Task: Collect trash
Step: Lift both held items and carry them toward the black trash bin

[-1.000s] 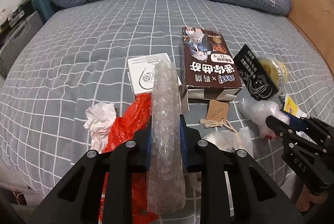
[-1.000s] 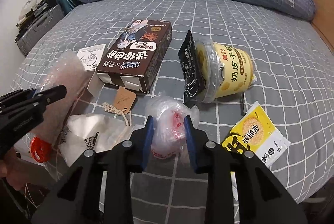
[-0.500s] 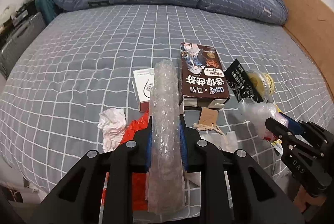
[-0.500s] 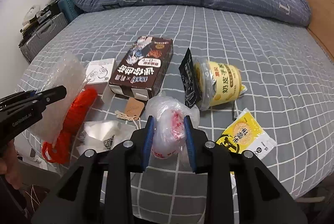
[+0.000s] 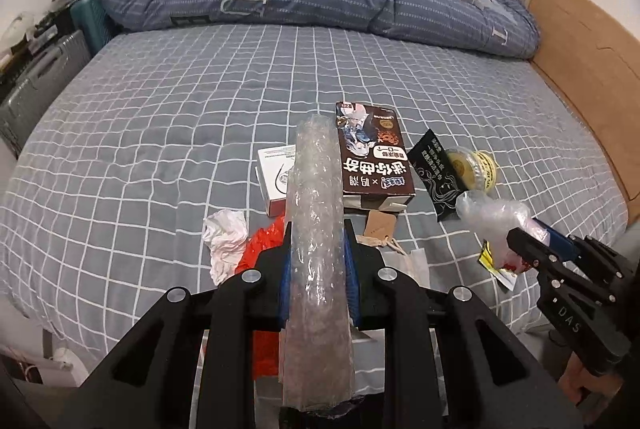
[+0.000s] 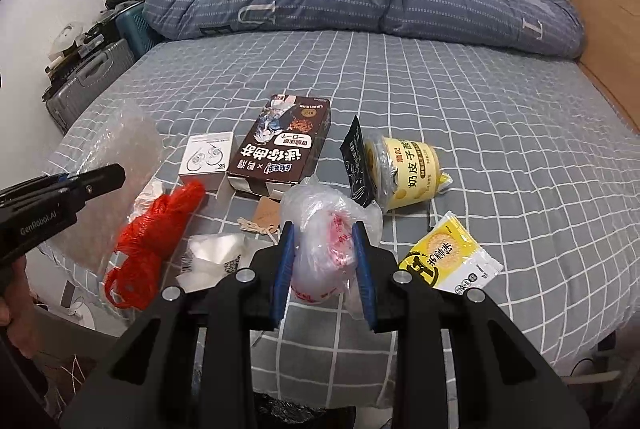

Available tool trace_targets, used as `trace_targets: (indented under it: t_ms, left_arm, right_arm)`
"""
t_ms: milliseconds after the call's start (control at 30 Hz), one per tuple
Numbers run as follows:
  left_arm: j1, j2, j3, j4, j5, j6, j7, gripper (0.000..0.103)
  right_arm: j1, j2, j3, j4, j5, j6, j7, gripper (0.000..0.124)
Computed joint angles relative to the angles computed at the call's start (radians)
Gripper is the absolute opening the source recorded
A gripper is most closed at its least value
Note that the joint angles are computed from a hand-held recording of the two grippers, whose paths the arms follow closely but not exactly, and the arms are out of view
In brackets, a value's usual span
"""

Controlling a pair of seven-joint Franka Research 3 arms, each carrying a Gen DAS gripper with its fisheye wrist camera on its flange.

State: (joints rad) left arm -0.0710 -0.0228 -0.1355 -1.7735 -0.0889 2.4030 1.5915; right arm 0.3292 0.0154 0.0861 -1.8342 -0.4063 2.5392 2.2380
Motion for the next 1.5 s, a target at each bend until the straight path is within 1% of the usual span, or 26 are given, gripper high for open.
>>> trace_targets:
  t_ms: [300,600,733,833,1500]
  left_arm:
    - [-0.003,-0.083,0.012,-0.076,0.008,0.015,-0.018,0.020]
    - [-0.025,-0.190,0.036,-0.173,-0.014,0.033,-0.003,0.020]
    - [-0.043,-0.240,0.049,-0.228,-0.036,0.047,0.014,0.020]
    - [-0.048,-0.277,0.047,-0.270,-0.016,0.054,0.005,0.020]
    - [-0.102,-0.491,0.088,-0.504,0.008,0.044,-0.018,0.020]
  right_arm:
    - [-0.007,-0.082,0.031,-0.049,-0.040,-0.012,0.057,0.028]
    - [-0.026,-0.172,0.085,-0.105,-0.071,-0.034,0.104,0.028]
    - [-0.034,-0.208,0.107,-0.135,-0.070,-0.039,0.120,0.028]
    - [-0.040,-0.236,0.125,-0.161,-0.068,-0.041,0.138,0.028]
    - [-0.054,-0.378,0.223,-0.305,-0.040,-0.063,0.210,0.028]
